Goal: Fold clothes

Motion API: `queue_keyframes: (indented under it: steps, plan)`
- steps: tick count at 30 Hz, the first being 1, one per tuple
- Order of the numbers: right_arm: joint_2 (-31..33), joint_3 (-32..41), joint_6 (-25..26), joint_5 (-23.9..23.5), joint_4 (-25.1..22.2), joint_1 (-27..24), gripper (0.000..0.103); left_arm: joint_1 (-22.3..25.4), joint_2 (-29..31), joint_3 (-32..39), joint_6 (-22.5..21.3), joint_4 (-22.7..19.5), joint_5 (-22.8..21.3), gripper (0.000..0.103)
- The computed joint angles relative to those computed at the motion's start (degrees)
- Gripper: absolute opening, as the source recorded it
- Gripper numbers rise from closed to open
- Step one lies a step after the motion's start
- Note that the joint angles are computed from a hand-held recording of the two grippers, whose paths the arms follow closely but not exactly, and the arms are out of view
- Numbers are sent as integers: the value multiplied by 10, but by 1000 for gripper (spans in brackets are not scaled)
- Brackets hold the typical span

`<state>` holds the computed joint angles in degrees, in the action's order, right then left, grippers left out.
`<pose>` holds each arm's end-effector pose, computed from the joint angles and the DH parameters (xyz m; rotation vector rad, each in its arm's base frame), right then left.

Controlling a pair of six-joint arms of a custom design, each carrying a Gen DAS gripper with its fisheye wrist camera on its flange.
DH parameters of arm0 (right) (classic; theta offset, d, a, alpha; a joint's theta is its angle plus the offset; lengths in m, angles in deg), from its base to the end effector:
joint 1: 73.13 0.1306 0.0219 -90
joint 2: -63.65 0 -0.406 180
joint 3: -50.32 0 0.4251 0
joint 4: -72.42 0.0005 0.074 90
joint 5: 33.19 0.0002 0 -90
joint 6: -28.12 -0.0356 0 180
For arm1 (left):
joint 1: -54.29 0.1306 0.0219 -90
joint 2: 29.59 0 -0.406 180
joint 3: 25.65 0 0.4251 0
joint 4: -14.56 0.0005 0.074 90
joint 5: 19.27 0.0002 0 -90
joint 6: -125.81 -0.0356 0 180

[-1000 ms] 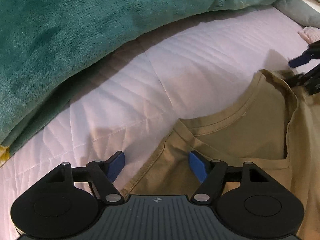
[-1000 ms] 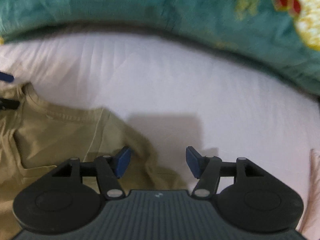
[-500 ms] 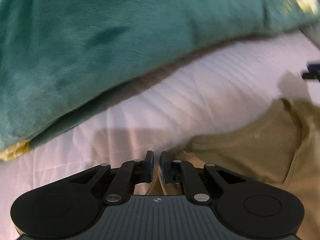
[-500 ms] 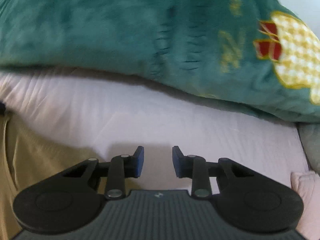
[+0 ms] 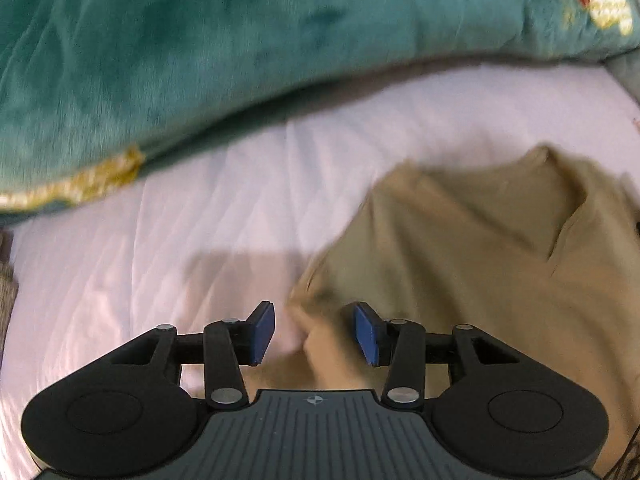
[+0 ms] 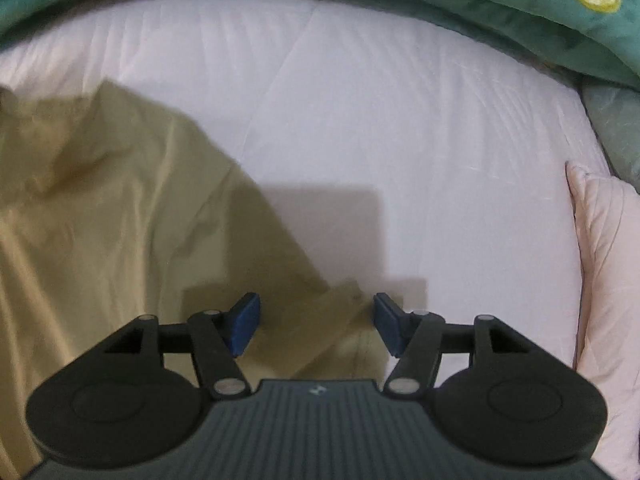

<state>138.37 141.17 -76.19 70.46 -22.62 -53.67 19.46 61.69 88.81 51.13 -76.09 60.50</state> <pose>0.3273 0.1062 0.5337 -0.0959 2.8763 -0.2484 0.3837 -0.2599 0.6030 0.4117 2.6803 -0.0091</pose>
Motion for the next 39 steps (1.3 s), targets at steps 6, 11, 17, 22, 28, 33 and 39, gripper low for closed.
queue_keyframes:
  steps: [6, 11, 17, 22, 28, 33, 39]
  plan:
    - [-2, -8, -50, 6, 16, 9, 46, -46, -17, -6, 55, 121, -29, 53]
    - [-18, -20, -45, 76, 8, 27, 7, -83, 61, 67, 42, 176, 39, 58]
    - [-50, -36, -33, 77, 47, -22, 10, -112, 140, 85, 62, 121, 62, 57]
    - [-87, -41, -28, -16, 57, -102, 48, -126, 123, 75, 92, 191, 57, 57]
    - [-112, -56, -55, -40, 28, -152, 58, -142, 171, 145, 111, 231, 95, 57]
    - [-167, -81, -130, -52, 103, -172, 59, -155, 235, 209, 57, 144, 64, 57]
    - [-126, -97, -70, -18, 53, -105, 59, -153, 224, 172, 33, 132, 4, 60]
